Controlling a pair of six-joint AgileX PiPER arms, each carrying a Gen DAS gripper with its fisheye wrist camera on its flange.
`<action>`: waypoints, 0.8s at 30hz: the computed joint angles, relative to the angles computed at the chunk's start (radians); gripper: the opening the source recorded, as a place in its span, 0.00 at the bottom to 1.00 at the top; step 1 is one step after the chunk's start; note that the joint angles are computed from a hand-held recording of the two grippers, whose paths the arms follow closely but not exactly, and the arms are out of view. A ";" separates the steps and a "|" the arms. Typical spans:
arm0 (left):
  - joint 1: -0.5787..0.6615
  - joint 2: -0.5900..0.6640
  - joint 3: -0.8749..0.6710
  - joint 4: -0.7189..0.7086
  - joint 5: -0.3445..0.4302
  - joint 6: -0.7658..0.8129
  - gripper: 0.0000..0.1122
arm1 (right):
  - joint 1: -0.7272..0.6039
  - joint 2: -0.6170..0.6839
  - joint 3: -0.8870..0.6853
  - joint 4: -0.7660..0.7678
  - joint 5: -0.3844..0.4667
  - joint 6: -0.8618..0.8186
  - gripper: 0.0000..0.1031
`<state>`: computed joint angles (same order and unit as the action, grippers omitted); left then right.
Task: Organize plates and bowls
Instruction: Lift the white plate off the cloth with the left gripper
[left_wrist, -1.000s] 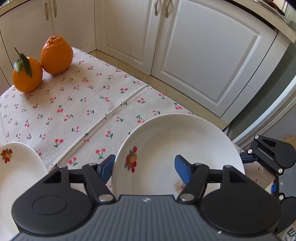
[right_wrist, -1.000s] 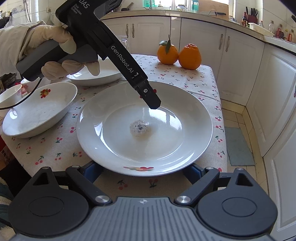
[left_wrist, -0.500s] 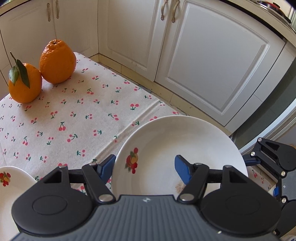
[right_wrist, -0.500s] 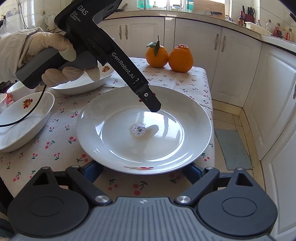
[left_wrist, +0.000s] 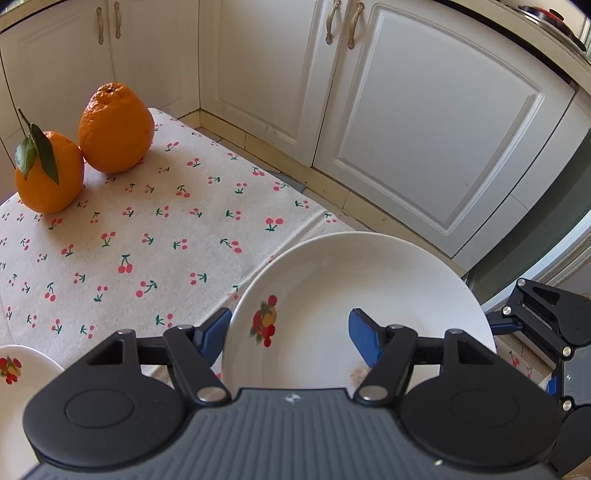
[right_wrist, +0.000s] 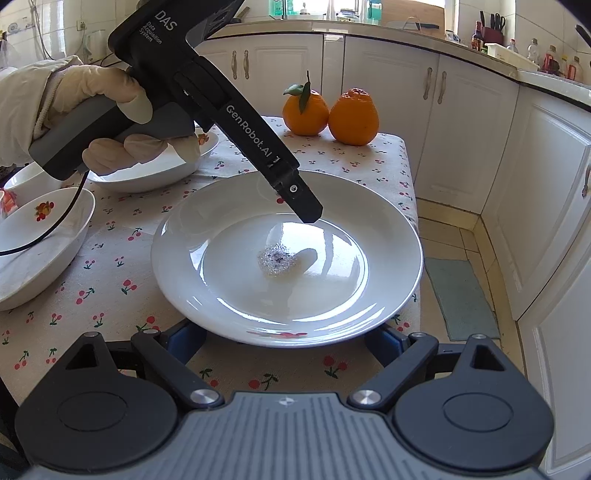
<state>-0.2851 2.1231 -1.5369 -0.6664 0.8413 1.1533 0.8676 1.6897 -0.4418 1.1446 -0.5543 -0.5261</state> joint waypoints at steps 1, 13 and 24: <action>-0.001 0.002 -0.003 0.000 -0.001 -0.002 0.61 | -0.003 0.002 -0.001 -0.003 -0.001 0.002 0.92; 0.006 -0.067 0.073 -0.025 -0.053 0.039 0.73 | 0.013 0.000 0.002 0.013 -0.026 0.019 1.00; 0.125 -0.347 0.343 -0.118 -0.087 0.171 0.73 | 0.251 -0.065 -0.026 0.356 -0.144 -0.144 1.00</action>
